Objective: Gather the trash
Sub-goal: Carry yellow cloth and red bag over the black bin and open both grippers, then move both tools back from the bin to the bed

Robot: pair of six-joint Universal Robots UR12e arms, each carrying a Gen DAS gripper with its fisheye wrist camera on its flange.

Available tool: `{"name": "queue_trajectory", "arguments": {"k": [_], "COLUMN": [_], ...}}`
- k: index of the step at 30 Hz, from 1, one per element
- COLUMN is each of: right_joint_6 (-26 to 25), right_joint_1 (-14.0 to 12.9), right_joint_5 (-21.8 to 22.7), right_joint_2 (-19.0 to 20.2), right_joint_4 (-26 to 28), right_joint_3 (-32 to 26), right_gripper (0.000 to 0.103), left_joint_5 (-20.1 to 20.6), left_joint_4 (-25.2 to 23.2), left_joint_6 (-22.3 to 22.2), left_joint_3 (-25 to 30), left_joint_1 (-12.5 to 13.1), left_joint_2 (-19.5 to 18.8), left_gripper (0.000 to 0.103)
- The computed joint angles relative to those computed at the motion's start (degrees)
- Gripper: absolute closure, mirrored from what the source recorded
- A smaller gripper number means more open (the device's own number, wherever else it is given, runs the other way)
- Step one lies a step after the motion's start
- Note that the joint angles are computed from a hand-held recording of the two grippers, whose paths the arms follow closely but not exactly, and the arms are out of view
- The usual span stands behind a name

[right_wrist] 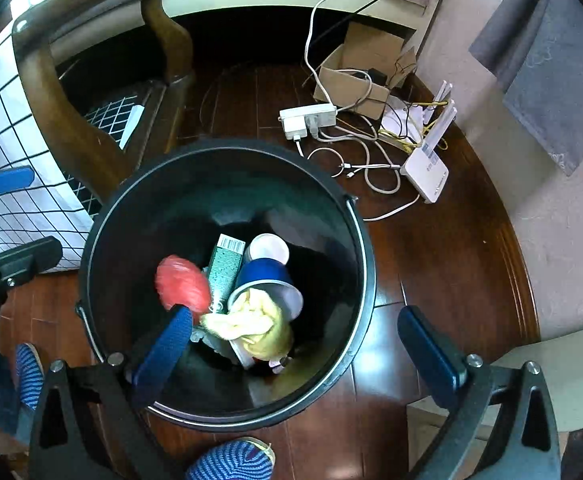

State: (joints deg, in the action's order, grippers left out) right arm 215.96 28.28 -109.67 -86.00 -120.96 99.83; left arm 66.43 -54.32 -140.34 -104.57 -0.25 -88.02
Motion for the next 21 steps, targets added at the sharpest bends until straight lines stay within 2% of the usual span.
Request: {"name": "queue_trajectory", "arguments": {"k": [12,21], "right_joint_6": [-1.82,-5.19], "right_joint_1": [1.47,3.87], "right_joint_5": [-1.4,-4.78], "right_joint_2": [0.69,1.84], "right_joint_4": [-1.59,-4.06], "right_joint_3": [-1.64,-5.13], "right_gripper": [0.0,0.0], "left_joint_5": [-1.14,-2.93], "left_joint_4": [0.62,1.86], "left_joint_6": [0.5,-0.42], "left_joint_3": [-0.99,-1.15], "left_joint_1": [1.55,4.41], "left_joint_2": [2.07,4.19], "left_gripper": [0.001,0.001]}}
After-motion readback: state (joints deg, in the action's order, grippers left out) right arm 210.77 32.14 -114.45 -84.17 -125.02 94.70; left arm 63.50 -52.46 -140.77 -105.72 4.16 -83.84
